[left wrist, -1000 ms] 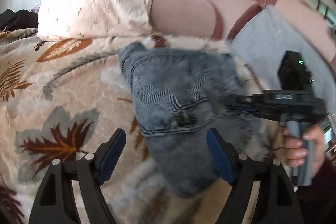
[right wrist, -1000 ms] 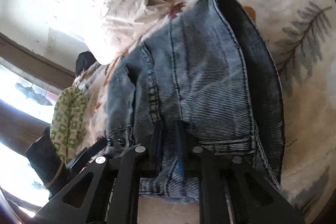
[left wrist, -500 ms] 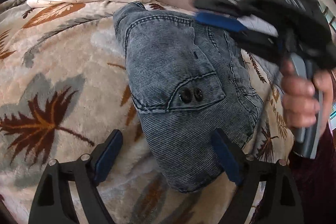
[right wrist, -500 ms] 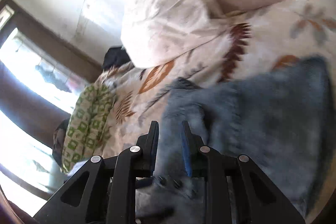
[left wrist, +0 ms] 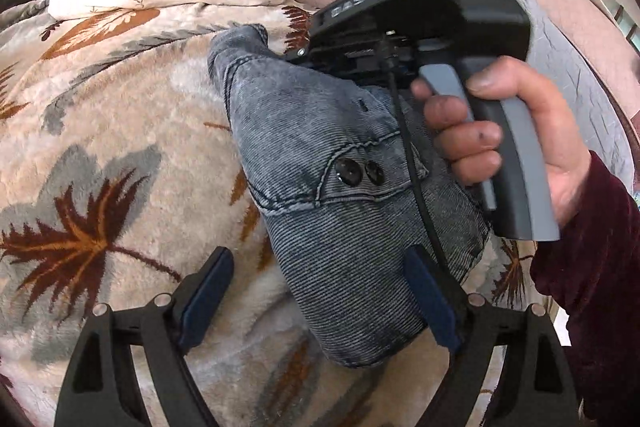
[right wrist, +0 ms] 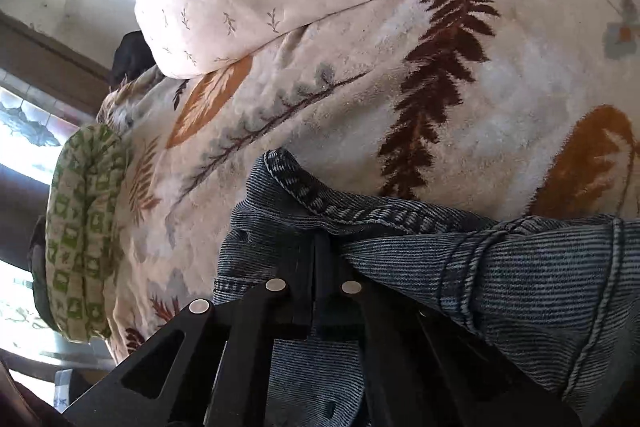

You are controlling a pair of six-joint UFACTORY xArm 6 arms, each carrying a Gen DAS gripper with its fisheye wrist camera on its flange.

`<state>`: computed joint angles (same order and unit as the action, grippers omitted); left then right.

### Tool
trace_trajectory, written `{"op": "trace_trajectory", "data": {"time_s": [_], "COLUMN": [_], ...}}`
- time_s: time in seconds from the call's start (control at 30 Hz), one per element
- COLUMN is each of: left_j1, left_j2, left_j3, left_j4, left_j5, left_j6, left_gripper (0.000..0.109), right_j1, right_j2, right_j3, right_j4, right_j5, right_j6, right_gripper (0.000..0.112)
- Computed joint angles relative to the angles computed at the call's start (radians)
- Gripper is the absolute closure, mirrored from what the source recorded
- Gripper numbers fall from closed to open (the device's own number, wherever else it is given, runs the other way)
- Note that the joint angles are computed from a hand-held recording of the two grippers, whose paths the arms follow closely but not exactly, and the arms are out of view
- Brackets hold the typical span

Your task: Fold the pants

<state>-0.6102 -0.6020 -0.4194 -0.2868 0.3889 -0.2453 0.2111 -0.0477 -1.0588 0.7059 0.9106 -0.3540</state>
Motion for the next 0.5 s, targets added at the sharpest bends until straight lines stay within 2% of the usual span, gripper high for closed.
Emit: {"op": "trace_trajectory", "data": {"time_s": [0.07, 0.13, 0.17, 0.27, 0.37, 0.47, 0.5], "left_j1": [0.003, -0.001, 0.003, 0.019, 0.042, 0.04, 0.033], "left_j2": [-0.031, -0.086, -0.106, -0.183, -0.247, -0.278, -0.285], "left_j3": [0.026, 0.051, 0.057, 0.071, 0.069, 0.047, 0.038], "left_j4": [0.029, 0.088, 0.126, 0.208, 0.379, 0.603, 0.648], "left_j5": [-0.014, -0.022, -0.027, -0.034, 0.008, 0.09, 0.12], "left_j6": [-0.021, -0.075, -0.104, -0.163, -0.296, -0.49, -0.538], "left_gripper": [0.02, 0.023, 0.025, 0.025, 0.024, 0.023, 0.023], "right_j1": [-0.011, -0.038, -0.061, -0.122, -0.174, -0.209, -0.21], "right_j2": [-0.038, -0.12, -0.178, -0.331, -0.548, -0.729, -0.817], "right_j3": [0.022, 0.07, 0.103, 0.185, 0.309, 0.42, 0.473], "right_j4": [0.037, 0.096, 0.142, 0.176, 0.06, -0.052, -0.133], "right_j5": [0.01, 0.005, 0.006, 0.013, -0.039, -0.089, -0.114], "right_j6": [-0.033, -0.061, -0.093, -0.134, -0.093, -0.039, 0.002], "right_gripper": [0.108, 0.097, 0.088, 0.087, 0.087, 0.086, 0.086]}}
